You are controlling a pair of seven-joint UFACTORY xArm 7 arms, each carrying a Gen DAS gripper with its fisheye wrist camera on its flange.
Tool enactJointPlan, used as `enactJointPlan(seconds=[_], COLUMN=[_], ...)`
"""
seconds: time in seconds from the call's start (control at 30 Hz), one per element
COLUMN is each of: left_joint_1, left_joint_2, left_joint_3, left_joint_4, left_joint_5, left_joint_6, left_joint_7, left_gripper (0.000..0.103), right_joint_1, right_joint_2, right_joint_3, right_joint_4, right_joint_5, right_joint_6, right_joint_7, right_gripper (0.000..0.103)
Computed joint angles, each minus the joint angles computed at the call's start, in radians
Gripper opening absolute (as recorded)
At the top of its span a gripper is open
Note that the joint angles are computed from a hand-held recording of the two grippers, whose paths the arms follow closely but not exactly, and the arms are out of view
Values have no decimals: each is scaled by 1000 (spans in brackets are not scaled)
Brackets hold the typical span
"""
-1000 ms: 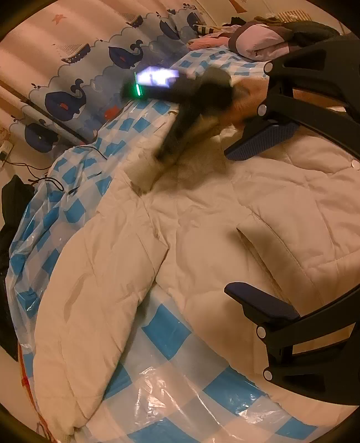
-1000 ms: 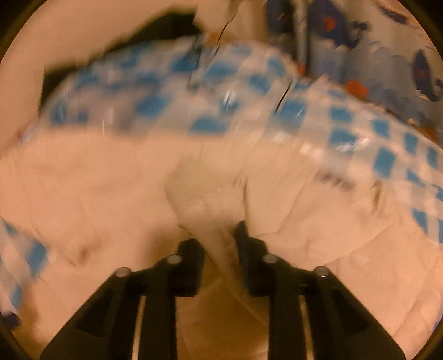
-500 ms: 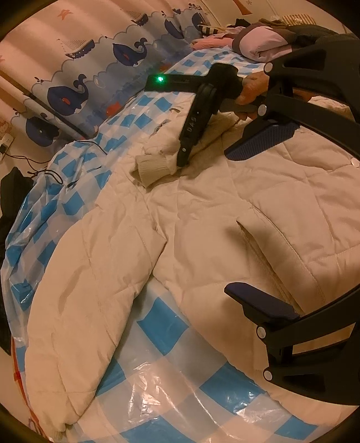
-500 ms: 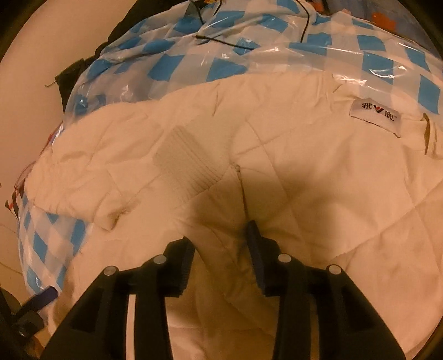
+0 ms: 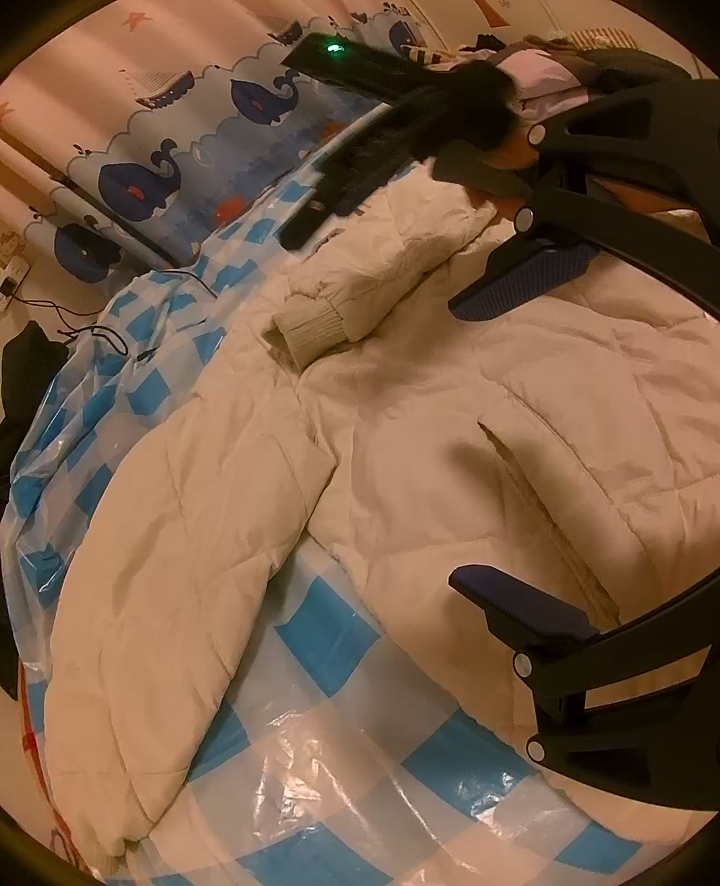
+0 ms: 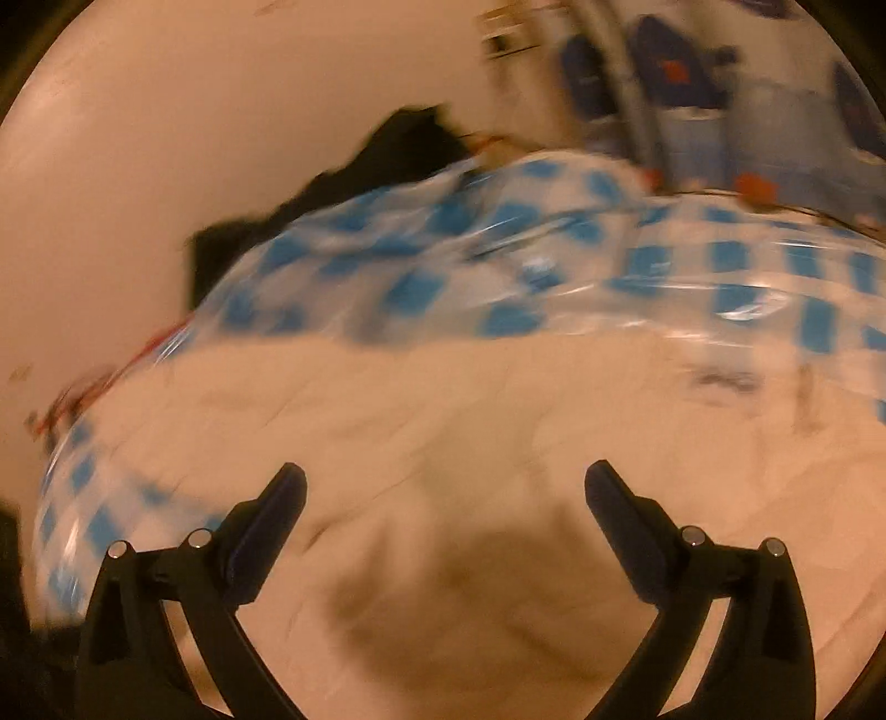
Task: Fold large clothes
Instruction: 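Open the right tool and withdraw it from the laid sleeve, then grasp the knit cuff of the folded sleeve with the left tool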
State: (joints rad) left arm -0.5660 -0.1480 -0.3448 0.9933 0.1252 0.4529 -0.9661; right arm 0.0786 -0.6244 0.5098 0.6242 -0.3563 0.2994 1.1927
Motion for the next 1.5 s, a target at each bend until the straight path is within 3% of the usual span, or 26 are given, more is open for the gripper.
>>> enactJointPlan(seconds=[0.1, 0.2, 0.37, 0.43, 0.53, 0.6, 0.7, 0.9, 1.03, 1.17, 1.3, 1.43, 1.5], left_joint_1=[9, 26, 41, 49, 58, 59, 67, 61, 80, 148, 229, 292, 320], left_joint_2=[-9, -18, -37, -42, -51, -59, -65, -62, -71, -129, -194, -217, -220], left_joint_3=[-7, -24, -35, -45, -53, -50, -55, -38, -21, -16, 8, 62, 100], left_joint_4=[-3, 7, 8, 12, 11, 3, 0, -7, -24, -67, -108, -121, -122], left_joint_5=[31, 113, 191, 231, 276, 280, 297, 252, 231, 257, 259, 222, 182], left_joint_6=[7, 31, 57, 69, 79, 68, 64, 33, -14, -67, -116, -169, -184], left_joint_7=[-22, -58, -86, -102, -123, -123, -133, -107, -102, -142, -139, -53, -4], left_gripper=[86, 86, 86, 86, 86, 86, 86, 86, 86, 86, 87, 89, 89], right_joint_1=[-50, 57, 110, 75, -1, -5, 85, 132, 176, 285, 426, 540, 549], right_joint_2=[9, 159, 195, 119, -1, -8, 115, 86, -83, -239, -374, -507, -513], right_joint_3=[7, -113, -158, -111, -2, -5, -134, -180, -118, -25, 87, 131, 101], right_joint_4=[-6, -5, 29, -3, -12, -20, -11, -9, -51, -72, -110, -248, -268], right_joint_5=[22, 119, 81, 3, -109, -111, 5, 41, 62, 150, 269, 359, 349], right_joint_6=[84, 148, 215, 189, 259, 285, 302, 312, 327, 446, 620, 581, 552], right_joint_7=[93, 38, 17, 101, 239, 267, 164, 115, 151, 193, 316, 485, 490], right_gripper=[97, 98, 97, 97, 97, 97, 98, 97, 97, 97, 97, 97, 97])
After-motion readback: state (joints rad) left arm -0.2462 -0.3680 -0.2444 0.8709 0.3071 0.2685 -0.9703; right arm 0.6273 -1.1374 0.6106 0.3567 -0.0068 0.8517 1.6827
